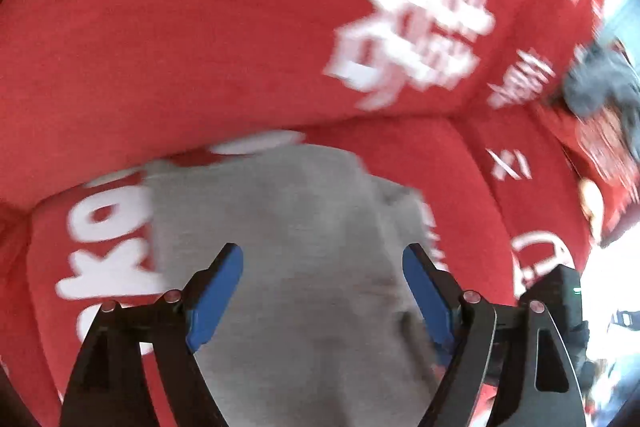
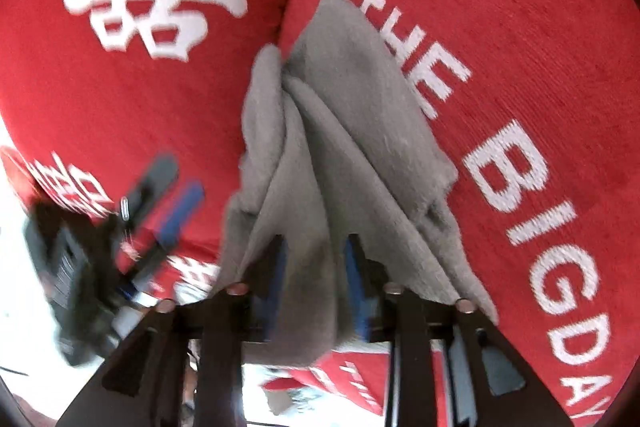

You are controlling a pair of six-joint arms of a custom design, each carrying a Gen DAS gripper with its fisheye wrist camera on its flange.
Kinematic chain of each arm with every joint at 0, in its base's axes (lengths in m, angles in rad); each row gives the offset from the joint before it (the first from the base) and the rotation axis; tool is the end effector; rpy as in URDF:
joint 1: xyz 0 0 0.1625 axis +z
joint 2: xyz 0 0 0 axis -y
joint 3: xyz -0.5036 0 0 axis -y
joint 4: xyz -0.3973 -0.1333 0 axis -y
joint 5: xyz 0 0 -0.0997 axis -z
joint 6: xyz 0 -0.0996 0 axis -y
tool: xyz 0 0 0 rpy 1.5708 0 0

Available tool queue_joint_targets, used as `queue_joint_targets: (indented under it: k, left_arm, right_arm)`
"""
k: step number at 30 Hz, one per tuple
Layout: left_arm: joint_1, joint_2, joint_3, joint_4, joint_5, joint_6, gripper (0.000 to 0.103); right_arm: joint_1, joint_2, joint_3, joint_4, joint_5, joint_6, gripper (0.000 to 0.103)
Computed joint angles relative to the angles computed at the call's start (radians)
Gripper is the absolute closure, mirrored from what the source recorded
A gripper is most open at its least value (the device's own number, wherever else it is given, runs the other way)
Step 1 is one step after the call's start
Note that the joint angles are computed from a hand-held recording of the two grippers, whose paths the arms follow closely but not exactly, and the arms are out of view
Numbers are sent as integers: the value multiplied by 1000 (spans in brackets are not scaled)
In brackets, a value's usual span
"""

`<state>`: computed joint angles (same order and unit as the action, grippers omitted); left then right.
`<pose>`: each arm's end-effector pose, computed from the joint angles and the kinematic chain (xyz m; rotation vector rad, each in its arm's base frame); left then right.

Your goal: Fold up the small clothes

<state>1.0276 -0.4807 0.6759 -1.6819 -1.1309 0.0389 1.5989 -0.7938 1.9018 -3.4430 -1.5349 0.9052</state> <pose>-0.3293 -0.8853 0.2201 0.7976 2.5742 -0.0405 0.1557 -0.6672 0.1632 1.0945 2.3781 -0.9184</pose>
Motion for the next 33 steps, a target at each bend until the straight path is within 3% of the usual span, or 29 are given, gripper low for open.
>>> queue_joint_targets:
  k: [3,5,8,10,13,15,17,18,19,23,26,29,33]
  left_arm:
    - [28,-5,-23,30,70,-58,20]
    - [44,-7,-30,62,110,-97,20]
    - [68,-16,-17,87,156,-138,20]
    - [78,-20,-5,94,180,-147,20]
    - [92,-17,-7,113,171,-166,20]
    - [98,-14,-5,110,167,-169,20]
    - [100,-9,-6,105,163,-164,20]
    - [100,-9,-7,101,162,-158,20]
    - [98,-6,-15,99,162,-147,20]
    - [94,-11,-19,74,106,-74,20]
    - [91,-4,-18,93,95,-41,20]
    - [95,-1,8,102,80,-39,20]
    - [90,-19,62,57,95,-28,19]
  right_arm:
    - [-36,23,18,-125,86,46,50]
    - [-53,22,19,-138,134,63,50]
    - [-44,25,-53,-19,153,32,48]
    - [-42,7,-100,114,147,-42,48]
    - [-26,6,-217,350,100,-180,48]
    - [-7,15,-315,532,28,-270,48]
    - [20,35,-412,699,-84,-330,70]
    - [38,45,-455,779,-152,-361,89]
    - [61,53,-487,816,-211,-392,89]
    - [117,29,-465,706,-243,-485,89]
    - [117,-11,-388,646,-266,-439,89]
    - [89,-29,-337,676,-314,-380,89]
    - [69,-29,-310,679,-352,-374,85]
